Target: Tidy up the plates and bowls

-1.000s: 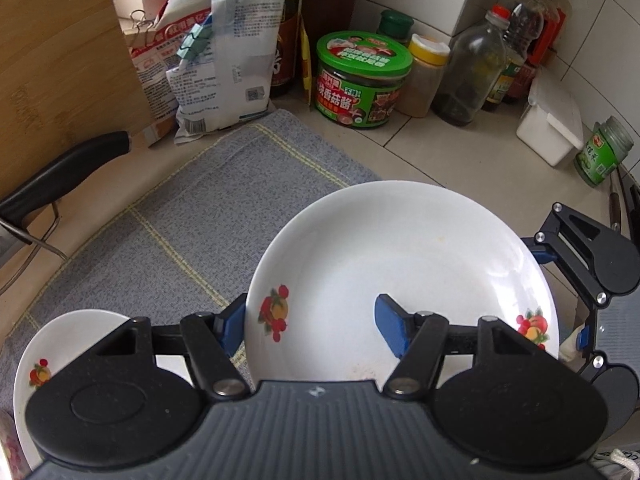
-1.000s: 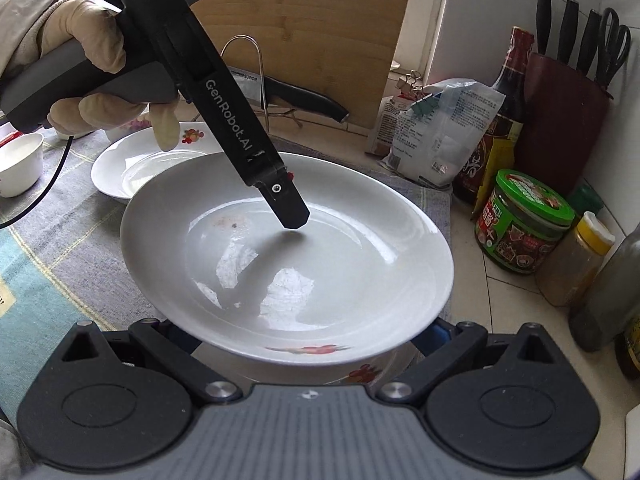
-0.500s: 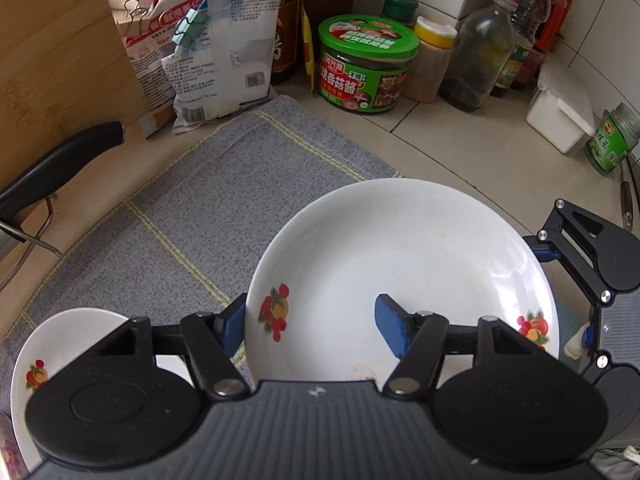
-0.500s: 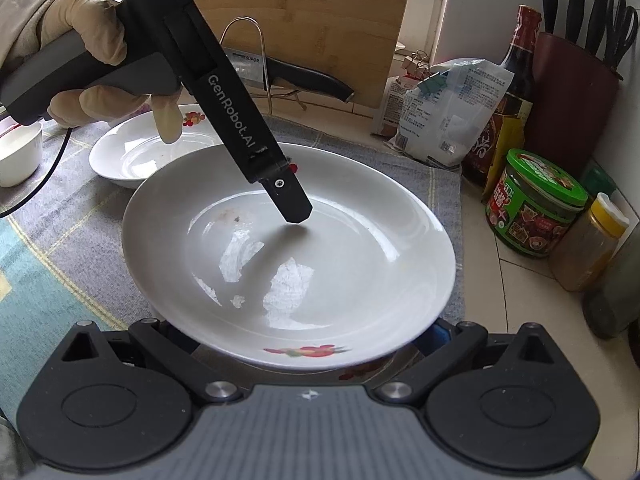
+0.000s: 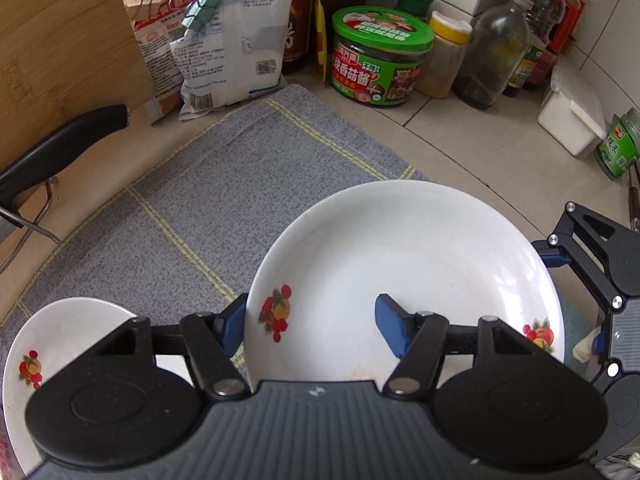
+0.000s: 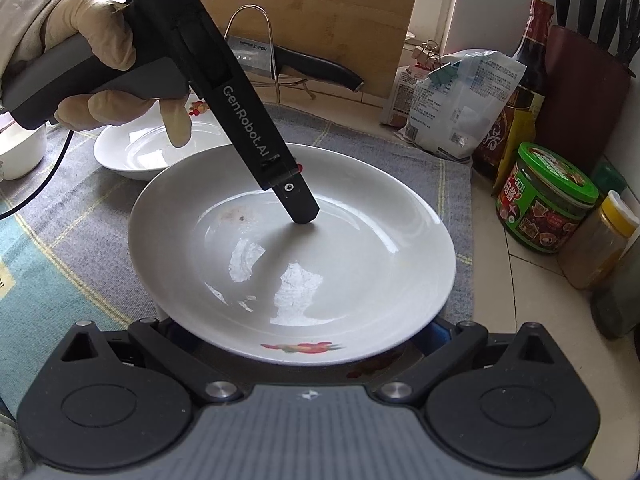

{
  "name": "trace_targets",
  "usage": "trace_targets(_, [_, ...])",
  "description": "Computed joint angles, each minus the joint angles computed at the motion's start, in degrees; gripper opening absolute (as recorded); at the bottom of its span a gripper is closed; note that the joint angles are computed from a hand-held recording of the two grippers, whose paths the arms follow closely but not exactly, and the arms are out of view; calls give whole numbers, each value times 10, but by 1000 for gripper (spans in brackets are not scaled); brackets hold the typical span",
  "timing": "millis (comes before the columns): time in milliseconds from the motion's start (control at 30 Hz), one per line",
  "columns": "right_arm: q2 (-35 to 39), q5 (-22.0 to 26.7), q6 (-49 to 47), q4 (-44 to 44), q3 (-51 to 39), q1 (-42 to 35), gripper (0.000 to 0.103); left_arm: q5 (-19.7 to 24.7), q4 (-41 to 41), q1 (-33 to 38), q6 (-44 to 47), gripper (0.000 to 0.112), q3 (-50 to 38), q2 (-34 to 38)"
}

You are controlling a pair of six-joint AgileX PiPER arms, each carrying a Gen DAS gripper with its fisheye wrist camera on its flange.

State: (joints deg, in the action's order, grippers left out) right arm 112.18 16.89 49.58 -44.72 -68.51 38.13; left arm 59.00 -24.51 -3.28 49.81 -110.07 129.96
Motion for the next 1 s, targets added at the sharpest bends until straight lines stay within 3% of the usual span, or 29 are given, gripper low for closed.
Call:
trace_targets(300, [0, 37, -162, 167, -34, -9, 103, 3, -4, 1, -3, 66, -1, 1])
trace_targets(667, [-25, 66, -126, 157, -19, 3, 103, -1, -20, 4, 5, 66, 11, -6])
trace_targets(1000, [-41, 59, -113, 166, 2, 11, 103, -8, -27, 8, 15, 67, 27, -16])
